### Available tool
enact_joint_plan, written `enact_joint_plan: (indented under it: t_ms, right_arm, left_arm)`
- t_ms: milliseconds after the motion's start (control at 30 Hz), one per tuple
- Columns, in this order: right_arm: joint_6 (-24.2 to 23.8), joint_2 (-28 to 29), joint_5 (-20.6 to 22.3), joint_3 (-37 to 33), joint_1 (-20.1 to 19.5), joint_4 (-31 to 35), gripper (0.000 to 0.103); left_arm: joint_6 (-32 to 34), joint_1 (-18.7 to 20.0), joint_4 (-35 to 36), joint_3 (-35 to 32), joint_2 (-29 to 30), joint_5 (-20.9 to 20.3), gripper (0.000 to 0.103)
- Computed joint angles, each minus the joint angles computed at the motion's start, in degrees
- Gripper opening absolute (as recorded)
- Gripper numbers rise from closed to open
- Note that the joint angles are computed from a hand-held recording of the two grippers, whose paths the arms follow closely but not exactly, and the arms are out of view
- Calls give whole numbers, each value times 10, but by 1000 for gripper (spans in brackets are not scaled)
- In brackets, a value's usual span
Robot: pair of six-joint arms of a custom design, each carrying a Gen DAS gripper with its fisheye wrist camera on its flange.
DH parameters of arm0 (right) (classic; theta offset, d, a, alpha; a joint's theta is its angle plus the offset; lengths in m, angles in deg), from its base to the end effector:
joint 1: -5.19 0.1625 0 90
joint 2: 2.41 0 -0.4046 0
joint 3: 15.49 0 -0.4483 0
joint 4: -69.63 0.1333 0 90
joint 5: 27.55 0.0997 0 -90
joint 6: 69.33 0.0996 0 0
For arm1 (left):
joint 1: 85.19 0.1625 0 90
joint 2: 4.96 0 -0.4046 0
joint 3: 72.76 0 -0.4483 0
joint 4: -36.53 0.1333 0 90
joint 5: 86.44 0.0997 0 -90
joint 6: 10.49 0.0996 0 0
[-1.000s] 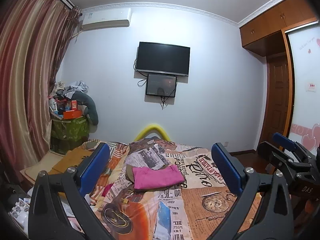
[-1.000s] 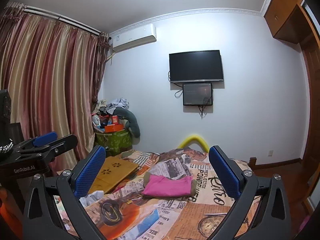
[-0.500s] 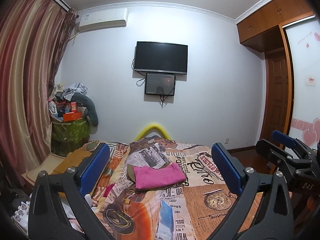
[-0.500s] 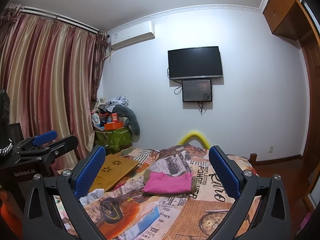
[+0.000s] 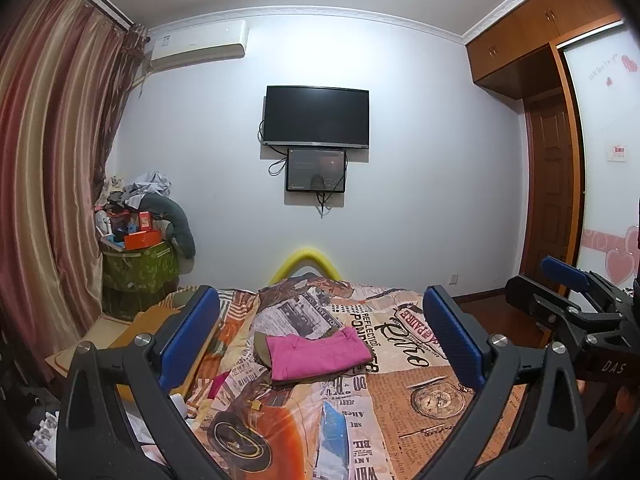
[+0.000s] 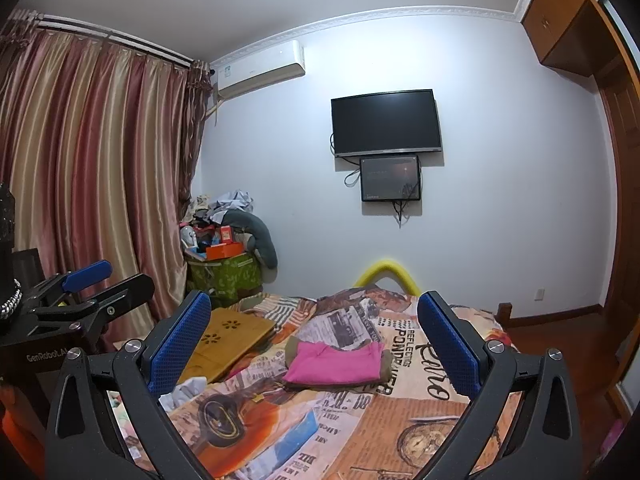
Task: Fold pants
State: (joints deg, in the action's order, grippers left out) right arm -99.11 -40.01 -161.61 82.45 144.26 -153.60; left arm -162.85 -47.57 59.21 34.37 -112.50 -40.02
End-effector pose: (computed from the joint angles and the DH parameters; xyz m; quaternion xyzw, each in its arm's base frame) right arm 0.5256 -0.3710 0.0940 0.3014 -0.7175 0.5934 0.2052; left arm -0.1582 -0.3769 0.4319 0.3373 0.7235 -0.5714 0.1902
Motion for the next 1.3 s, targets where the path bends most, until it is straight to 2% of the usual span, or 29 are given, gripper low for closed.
enact_joint_plan:
  t_ms: [800,1300]
  right_arm:
    - [5,-2,-4,1,1,0,103]
    - [9,-3,-5,3,1,2,103]
  left_arm:
    - [-36,24,31,-28,17,35,103]
    - [-20,24,25,-18,15,26,103]
